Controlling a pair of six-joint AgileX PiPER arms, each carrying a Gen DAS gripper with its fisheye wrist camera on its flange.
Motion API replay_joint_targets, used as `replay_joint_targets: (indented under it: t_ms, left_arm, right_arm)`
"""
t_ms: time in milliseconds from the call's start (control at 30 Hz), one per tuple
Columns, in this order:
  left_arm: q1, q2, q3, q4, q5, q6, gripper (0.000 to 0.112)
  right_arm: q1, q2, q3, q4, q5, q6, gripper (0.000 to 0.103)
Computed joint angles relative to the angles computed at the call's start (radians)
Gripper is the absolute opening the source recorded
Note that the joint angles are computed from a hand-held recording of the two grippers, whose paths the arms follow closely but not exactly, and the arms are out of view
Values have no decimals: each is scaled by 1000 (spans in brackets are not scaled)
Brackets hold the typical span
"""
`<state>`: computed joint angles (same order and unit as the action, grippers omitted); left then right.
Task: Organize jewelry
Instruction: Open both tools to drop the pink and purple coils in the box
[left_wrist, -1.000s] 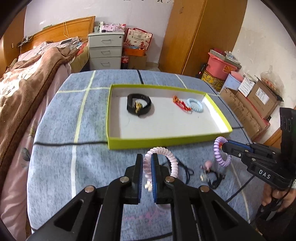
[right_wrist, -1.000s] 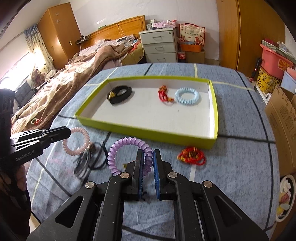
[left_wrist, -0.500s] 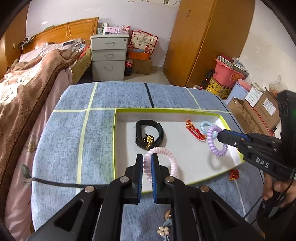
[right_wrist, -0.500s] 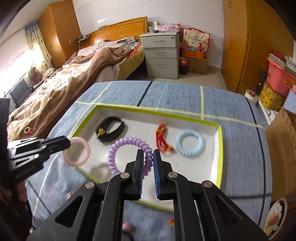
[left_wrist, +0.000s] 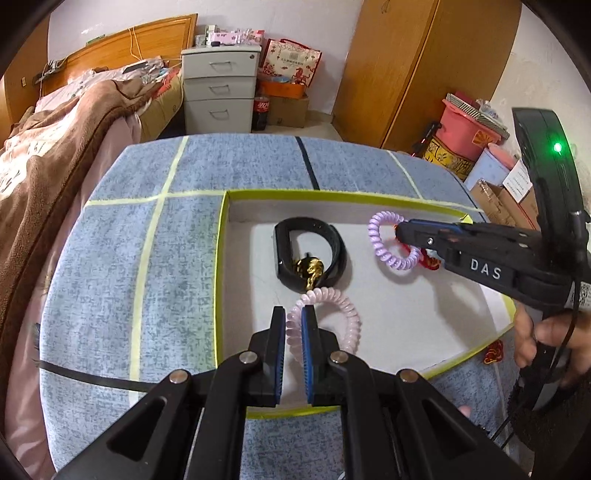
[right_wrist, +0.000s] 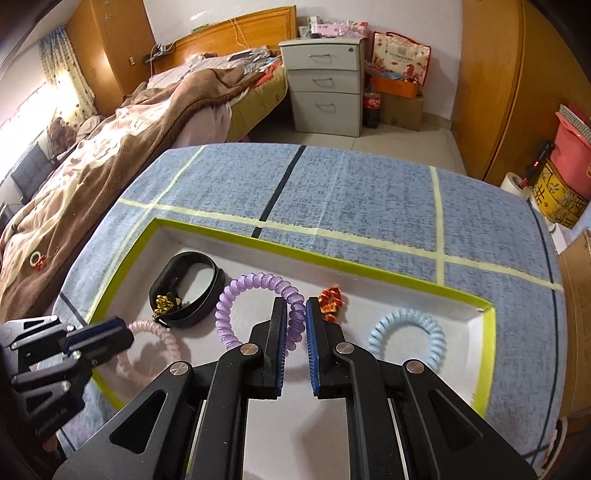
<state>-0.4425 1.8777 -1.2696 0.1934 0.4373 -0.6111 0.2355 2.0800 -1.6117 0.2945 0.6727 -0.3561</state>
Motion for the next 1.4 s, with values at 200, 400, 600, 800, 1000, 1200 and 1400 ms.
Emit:
replay_joint_targets:
  t_ms: [200, 400, 600, 800, 1000, 1200, 1400]
  left_arm:
    - [7, 17, -15, -33, 6, 20, 9]
    - [21, 23, -11, -81, 3, 54, 9]
    - [26, 15, -4, -87, -3, 58, 12]
    - [22, -10, 16, -91, -17, 59, 26]
    - [-1, -73, 69, -50, -40, 14, 34]
    - [-36, -179, 157, 78, -59, -134, 38]
    - [-91, -280, 257, 190, -70, -263, 43]
  right_arm:
    - [9, 51, -58, -22, 37, 19, 11]
    - [13, 68, -84, -33, 57, 27, 11]
    - [19, 66, -81, -52, 48, 44, 11]
    - [19, 46, -55, -34, 27, 32, 12]
    - [19, -28, 27, 3, -21, -7, 30]
    - [3, -194, 217, 78, -106, -77, 39]
    - [-24, -388, 455, 202, -176, -201, 39]
